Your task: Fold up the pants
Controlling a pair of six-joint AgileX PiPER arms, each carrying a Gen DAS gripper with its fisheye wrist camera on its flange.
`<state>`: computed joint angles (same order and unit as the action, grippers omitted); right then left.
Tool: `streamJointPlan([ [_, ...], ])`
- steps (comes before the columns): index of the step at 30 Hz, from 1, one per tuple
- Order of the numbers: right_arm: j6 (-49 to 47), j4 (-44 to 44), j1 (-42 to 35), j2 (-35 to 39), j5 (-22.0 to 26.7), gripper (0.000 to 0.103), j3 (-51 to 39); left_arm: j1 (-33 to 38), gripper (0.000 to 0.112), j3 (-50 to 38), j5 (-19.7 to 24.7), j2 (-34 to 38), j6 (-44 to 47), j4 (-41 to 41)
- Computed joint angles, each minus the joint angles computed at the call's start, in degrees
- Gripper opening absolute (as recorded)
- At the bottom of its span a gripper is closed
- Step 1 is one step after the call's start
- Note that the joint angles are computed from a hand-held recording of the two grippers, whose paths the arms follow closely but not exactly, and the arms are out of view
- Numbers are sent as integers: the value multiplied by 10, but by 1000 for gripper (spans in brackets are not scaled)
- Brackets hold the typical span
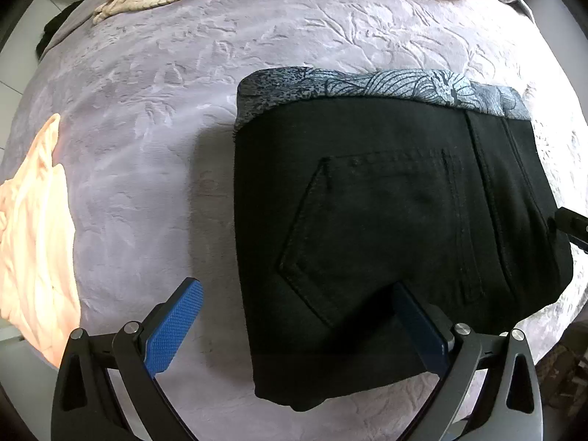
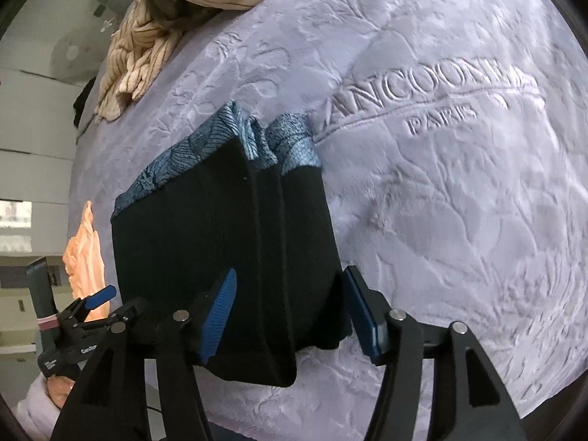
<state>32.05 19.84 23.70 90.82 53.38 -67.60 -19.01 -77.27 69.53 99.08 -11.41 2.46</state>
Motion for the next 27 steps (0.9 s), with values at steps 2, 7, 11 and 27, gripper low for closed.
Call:
streamJointPlan([
  [2, -5, 8, -2, -3, -4, 68, 7, -4, 103, -1, -1, 3, -4, 0],
  [7, -17, 19, -5, -6, -7, 73, 15, -2, 103, 2, -6, 13, -7, -10],
  [11, -27, 28, -10, -9, -9, 74, 20, 0, 103, 8, -13, 14, -7, -15],
  [27, -106, 100, -43, 6, -7, 80, 31, 90, 103, 40, -25, 46, 69, -145],
])
